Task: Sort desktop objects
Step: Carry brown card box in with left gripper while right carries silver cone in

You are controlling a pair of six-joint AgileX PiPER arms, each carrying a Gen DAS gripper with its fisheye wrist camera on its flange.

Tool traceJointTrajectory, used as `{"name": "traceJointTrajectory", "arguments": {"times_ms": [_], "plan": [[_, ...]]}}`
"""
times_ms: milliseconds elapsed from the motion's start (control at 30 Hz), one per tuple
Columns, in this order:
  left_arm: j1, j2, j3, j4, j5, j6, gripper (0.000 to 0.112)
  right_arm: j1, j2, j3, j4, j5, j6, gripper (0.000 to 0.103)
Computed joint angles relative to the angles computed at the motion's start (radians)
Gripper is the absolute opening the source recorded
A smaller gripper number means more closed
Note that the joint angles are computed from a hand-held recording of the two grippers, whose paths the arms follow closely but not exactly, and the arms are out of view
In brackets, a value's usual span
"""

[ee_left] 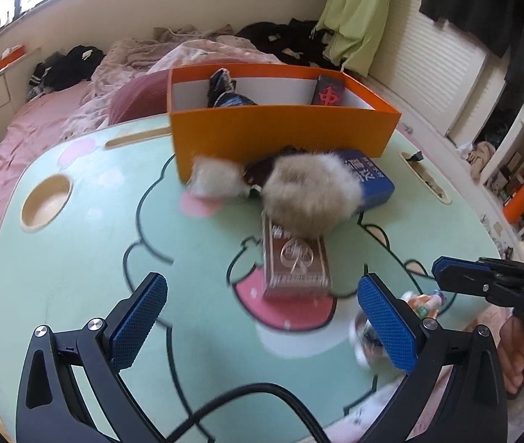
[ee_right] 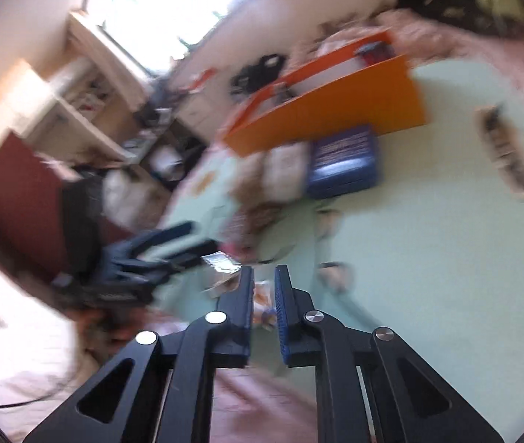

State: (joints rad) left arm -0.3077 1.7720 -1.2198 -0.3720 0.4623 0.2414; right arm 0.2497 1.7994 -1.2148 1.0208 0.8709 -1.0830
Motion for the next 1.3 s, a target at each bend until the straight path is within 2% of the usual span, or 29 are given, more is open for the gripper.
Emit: {"name": "traceJointTrajectory", "arguments": {"times_ms": [67,133,167,200,233,267,300,333,367,400,433,500,567,633,700,733,800,833,867,1000,1067,1200,1300], "plan": [[-0.015,0.021,-0.034,0.034,0.007,-0.022,0.103,-0.021,0.008,-0.018,0.000,0.027,0.003,0.012],[-0.028,0.049,-0.079,0.069,0.027,-0.064,0.102,-0.017,-0.010,-0.002,0.021,-0.010,-0.014,0.013],[-0.027,0.060,-0.095,0.050,0.038,-0.051,0.101,-0.009,-0.021,0.009,0.026,-0.027,-0.031,0.018],[-0.025,0.084,-0.128,0.018,0.066,-0.030,0.096,-0.010,-0.031,0.019,0.027,-0.026,-0.052,0.026],[-0.024,0.100,-0.147,0.008,0.084,-0.022,0.085,-0.005,-0.044,0.036,0.035,-0.035,-0.083,0.048],[-0.024,0.116,-0.165,0.016,0.102,-0.032,0.078,0.007,-0.055,0.052,0.050,-0.048,-0.107,0.066],[-0.031,0.141,-0.191,0.055,0.118,-0.075,0.066,0.024,-0.064,0.070,0.068,-0.063,-0.134,0.069],[-0.047,0.143,-0.192,0.134,0.094,-0.134,0.056,0.024,-0.068,0.082,0.077,-0.059,-0.158,0.069],[-0.060,0.140,-0.185,0.201,0.082,-0.185,0.051,0.039,-0.072,0.089,0.079,-0.063,-0.166,0.069],[-0.064,0.136,-0.182,0.229,0.079,-0.204,0.042,0.044,-0.074,0.097,0.083,-0.067,-0.187,0.069],[-0.062,0.128,-0.170,0.216,0.075,-0.195,0.042,0.060,-0.095,0.131,0.095,-0.096,-0.220,0.069],[-0.035,0.104,-0.130,0.093,0.060,-0.078,0.042,0.105,-0.111,0.149,0.088,-0.147,-0.236,0.069],[-0.017,0.062,-0.068,0.055,0.027,-0.041,0.042,0.162,-0.115,0.153,0.058,-0.191,-0.248,0.069],[0.009,0.004,0.005,-0.002,-0.003,0.025,0.042,0.228,-0.119,0.158,0.004,-0.257,-0.240,0.069],[0.045,-0.042,0.058,-0.095,0.003,0.122,0.042,0.288,-0.106,0.148,-0.072,-0.319,-0.197,0.067],[0.071,-0.075,0.093,-0.150,0.009,0.182,0.042,0.316,-0.087,0.128,-0.129,-0.340,-0.150,0.064],[0.102,-0.120,0.135,-0.203,0.010,0.244,0.042,0.348,-0.041,0.082,-0.249,-0.366,-0.026,0.040],[0.118,-0.137,0.146,-0.226,0.013,0.266,0.042,0.346,-0.026,0.065,-0.268,-0.357,0.000,0.034],[0.137,-0.134,0.136,-0.251,0.022,0.291,0.042,0.332,-0.017,0.055,-0.247,-0.339,-0.012,0.033],[0.204,-0.160,0.097,-0.367,0.073,0.375,0.042,0.257,-0.030,0.054,-0.084,-0.286,-0.134,0.031],[0.201,-0.157,0.057,-0.351,0.079,0.356,0.042,0.204,-0.023,0.004,-0.031,-0.212,-0.144,0.031],[0.172,-0.097,-0.106,-0.247,0.129,0.266,0.042,0.149,0.041,-0.203,-0.082,-0.146,0.027,0.031],[0.162,0.041,-0.333,-0.210,0.234,0.197,0.042,0.162,0.120,-0.383,-0.230,-0.188,0.243,0.031]]}}
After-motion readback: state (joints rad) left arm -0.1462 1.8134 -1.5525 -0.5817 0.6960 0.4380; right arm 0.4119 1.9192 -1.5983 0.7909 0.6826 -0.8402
